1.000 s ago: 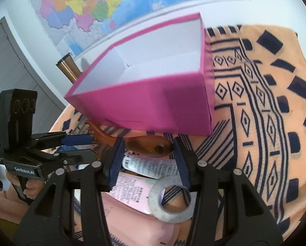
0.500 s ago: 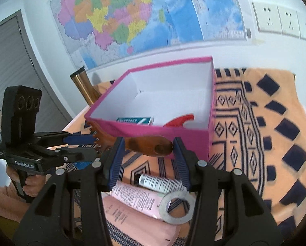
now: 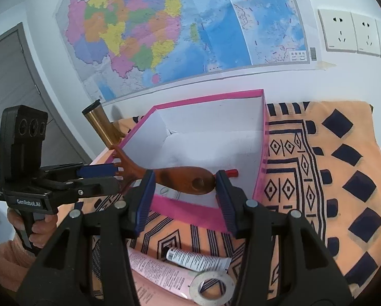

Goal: Organize rigid objects
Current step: 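Carry the wooden comb into the pink box and release it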

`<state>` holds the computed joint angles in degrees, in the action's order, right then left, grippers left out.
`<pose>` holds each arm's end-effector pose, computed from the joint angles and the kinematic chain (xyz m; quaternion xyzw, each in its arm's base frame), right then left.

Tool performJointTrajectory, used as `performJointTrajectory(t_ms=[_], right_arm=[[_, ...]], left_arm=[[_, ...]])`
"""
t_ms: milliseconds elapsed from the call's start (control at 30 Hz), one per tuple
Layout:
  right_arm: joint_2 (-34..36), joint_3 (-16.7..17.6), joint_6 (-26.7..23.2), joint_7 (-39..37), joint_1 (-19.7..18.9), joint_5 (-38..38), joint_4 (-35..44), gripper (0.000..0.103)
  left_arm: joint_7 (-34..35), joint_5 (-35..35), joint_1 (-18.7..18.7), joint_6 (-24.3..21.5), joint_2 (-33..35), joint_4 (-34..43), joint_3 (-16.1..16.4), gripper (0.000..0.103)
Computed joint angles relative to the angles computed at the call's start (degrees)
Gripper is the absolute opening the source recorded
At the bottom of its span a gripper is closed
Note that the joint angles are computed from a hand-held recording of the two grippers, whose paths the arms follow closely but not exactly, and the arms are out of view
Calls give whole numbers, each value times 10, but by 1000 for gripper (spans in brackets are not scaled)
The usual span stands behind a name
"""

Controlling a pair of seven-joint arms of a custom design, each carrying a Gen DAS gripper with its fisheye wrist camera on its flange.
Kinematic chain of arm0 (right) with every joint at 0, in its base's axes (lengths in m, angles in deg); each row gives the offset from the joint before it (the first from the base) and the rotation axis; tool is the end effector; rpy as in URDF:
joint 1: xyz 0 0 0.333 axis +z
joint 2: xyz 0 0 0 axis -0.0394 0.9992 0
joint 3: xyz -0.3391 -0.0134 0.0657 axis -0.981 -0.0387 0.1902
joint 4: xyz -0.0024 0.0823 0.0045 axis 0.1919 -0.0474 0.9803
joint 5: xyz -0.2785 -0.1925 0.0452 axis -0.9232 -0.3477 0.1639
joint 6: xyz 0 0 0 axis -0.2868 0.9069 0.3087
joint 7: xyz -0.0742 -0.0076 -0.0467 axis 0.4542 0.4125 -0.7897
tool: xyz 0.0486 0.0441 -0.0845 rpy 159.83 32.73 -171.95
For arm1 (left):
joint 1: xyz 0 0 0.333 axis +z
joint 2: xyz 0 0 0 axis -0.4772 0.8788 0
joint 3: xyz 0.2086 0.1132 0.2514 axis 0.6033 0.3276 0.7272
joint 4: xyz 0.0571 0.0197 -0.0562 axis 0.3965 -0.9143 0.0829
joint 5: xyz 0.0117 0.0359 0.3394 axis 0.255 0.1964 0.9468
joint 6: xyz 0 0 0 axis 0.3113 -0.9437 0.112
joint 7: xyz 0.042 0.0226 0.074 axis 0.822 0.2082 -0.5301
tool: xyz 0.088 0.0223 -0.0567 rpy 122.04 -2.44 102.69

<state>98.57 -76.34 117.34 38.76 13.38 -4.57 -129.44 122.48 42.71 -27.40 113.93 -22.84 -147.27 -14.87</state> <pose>0.5694 0.2097 0.4051 -0.7039 0.5809 -0.0007 0.4087 0.5331 -0.2447 0.4126 -0.5968 0.6929 -0.3907 0.1056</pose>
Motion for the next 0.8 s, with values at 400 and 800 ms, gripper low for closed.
performJointTrajectory(t_ms=[400, 800], right_arm=[[55, -20, 23, 110, 25, -140, 41, 51], [16, 35, 44, 19, -26, -43, -8, 51]], left_arm=[[69, -55, 39, -48, 65, 53, -65, 63], [37, -39, -137, 91, 2, -36, 150, 63]])
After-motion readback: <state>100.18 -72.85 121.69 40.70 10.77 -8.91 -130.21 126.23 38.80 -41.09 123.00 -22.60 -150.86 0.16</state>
